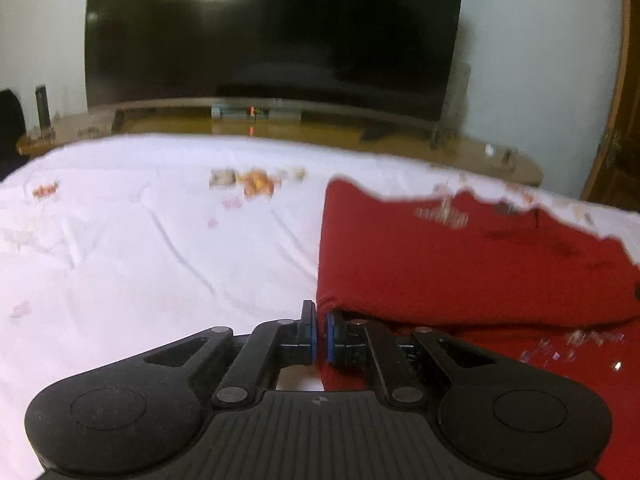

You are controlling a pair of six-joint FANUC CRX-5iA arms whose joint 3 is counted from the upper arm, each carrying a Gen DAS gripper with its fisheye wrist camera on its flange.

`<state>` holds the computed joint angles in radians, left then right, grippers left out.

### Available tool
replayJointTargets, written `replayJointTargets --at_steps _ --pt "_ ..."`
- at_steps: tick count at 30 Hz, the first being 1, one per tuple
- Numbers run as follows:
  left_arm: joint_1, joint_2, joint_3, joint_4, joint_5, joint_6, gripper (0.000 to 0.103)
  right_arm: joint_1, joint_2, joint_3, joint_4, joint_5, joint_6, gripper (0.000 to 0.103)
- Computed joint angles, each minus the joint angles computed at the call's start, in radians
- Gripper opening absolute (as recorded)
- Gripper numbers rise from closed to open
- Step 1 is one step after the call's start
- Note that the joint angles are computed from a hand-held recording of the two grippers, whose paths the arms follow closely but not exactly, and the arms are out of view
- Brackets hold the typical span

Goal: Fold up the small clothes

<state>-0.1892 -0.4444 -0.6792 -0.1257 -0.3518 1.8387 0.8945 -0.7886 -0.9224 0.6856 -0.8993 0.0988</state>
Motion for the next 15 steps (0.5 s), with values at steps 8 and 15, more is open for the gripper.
replayJointTargets --at_steps 8,15 --pt "-0.037 0.053 0.083 -0.051 -0.135 -0.037 0.005 0.032 -0.01 -0.002 0.09 -0.051 -0.018 0.007" --pt "0.13 -0.133 -0.069 0.232 -0.076 -0.378 0.063 0.095 -0.111 -0.067 0.197 -0.157 -0.109 0.03"
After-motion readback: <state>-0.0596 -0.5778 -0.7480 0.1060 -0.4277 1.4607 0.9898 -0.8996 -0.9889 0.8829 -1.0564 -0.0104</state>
